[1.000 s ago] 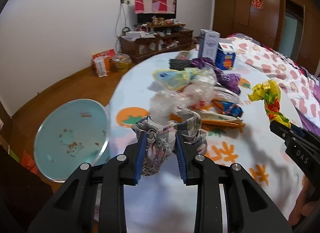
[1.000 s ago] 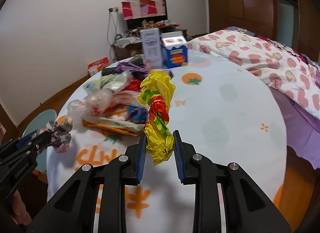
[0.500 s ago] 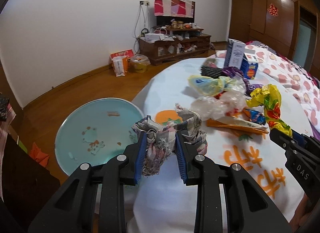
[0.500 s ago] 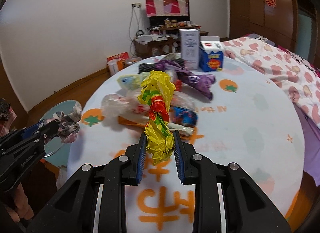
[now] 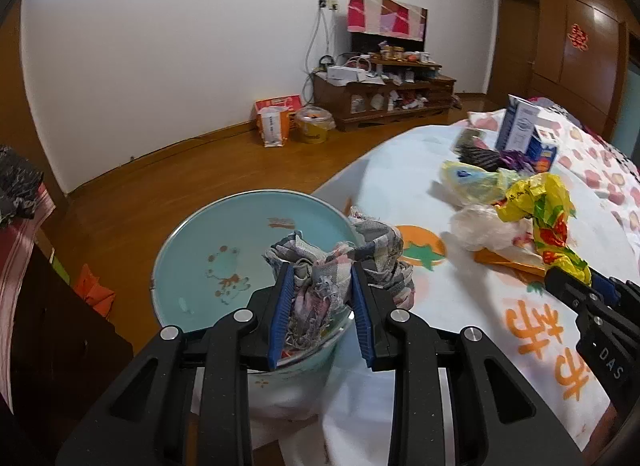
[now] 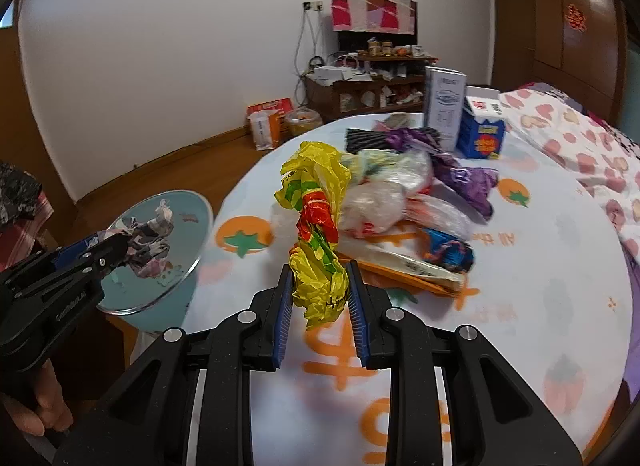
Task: Collect trash
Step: 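Carry the grey cloth over the blue bin with the left tool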
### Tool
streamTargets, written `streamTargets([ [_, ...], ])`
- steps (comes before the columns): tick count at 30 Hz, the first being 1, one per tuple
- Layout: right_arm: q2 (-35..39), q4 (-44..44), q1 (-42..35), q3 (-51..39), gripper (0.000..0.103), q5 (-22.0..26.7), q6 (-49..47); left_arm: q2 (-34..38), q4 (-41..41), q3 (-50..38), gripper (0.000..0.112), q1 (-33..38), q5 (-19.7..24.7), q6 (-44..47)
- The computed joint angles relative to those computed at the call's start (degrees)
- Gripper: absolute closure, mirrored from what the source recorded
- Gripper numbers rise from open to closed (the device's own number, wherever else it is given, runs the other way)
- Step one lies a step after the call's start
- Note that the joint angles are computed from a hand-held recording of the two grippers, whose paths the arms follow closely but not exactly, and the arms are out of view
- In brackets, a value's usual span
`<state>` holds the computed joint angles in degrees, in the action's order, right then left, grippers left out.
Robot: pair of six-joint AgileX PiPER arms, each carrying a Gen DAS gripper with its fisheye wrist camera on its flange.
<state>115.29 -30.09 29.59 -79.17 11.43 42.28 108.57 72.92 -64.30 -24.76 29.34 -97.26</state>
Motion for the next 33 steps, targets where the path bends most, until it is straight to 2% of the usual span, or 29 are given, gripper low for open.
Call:
streamTargets([
  [16,6.7,12.7,4.6,-11.5,0.076,4.1,-14.4,-1.2,2.3,3.3,0.083,6.2,-1.3,-3.5],
  [33,15.7,23.1,7.7,-26.8,0.076,11.7,-26.1,0.9,1.7,3.2,0.083,12.6,-3.4,-2.9],
])
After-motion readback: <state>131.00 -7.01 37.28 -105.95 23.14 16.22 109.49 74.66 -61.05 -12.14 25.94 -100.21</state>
